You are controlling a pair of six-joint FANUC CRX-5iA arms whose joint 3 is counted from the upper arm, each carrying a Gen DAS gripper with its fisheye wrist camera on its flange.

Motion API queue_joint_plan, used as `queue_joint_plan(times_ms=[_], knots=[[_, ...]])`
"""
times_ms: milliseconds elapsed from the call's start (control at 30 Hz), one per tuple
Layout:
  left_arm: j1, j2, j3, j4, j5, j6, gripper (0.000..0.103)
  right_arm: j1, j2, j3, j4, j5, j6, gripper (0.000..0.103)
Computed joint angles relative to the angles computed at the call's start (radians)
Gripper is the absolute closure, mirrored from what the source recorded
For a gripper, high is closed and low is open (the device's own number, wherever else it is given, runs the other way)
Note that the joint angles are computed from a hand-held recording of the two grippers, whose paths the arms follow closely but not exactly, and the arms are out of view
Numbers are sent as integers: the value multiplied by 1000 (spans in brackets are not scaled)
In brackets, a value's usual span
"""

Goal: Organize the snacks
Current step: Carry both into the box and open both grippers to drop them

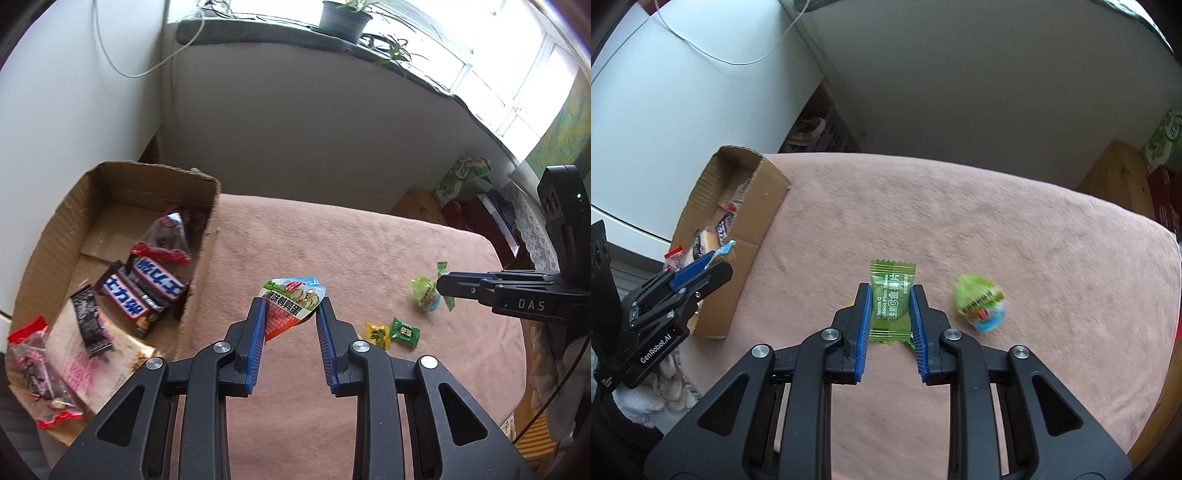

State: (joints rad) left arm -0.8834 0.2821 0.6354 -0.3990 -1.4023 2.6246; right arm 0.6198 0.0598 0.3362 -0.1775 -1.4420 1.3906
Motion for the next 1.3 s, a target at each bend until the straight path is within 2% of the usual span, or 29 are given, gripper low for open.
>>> queue_joint_plan(times_ms=[433, 800, 867, 933, 967, 1000, 1300], knots=[[-26, -173, -177, -97, -93, 189, 77, 171, 148, 227, -36, -29, 31, 81], [-27, -237, -236, -123, -146, 250, 76, 275, 248, 356, -31, -62, 55, 80], [-25, -241, -239, -124, -157, 260, 75, 289, 259, 371, -20, -72, 62, 76], [-17, -245, -244, -114, -164, 269, 74, 305, 263, 373, 3, -67, 59, 50], [-13, -247, -246, -108, -168, 275, 68, 306, 259, 369, 9, -62, 59, 45], [-12, -248, -246, -109, -176, 283, 61, 307, 254, 362, 12, -54, 57, 43], [-18, -235, -231, -115, -178, 293, 60, 266, 227, 333, 19, -55, 38, 43]])
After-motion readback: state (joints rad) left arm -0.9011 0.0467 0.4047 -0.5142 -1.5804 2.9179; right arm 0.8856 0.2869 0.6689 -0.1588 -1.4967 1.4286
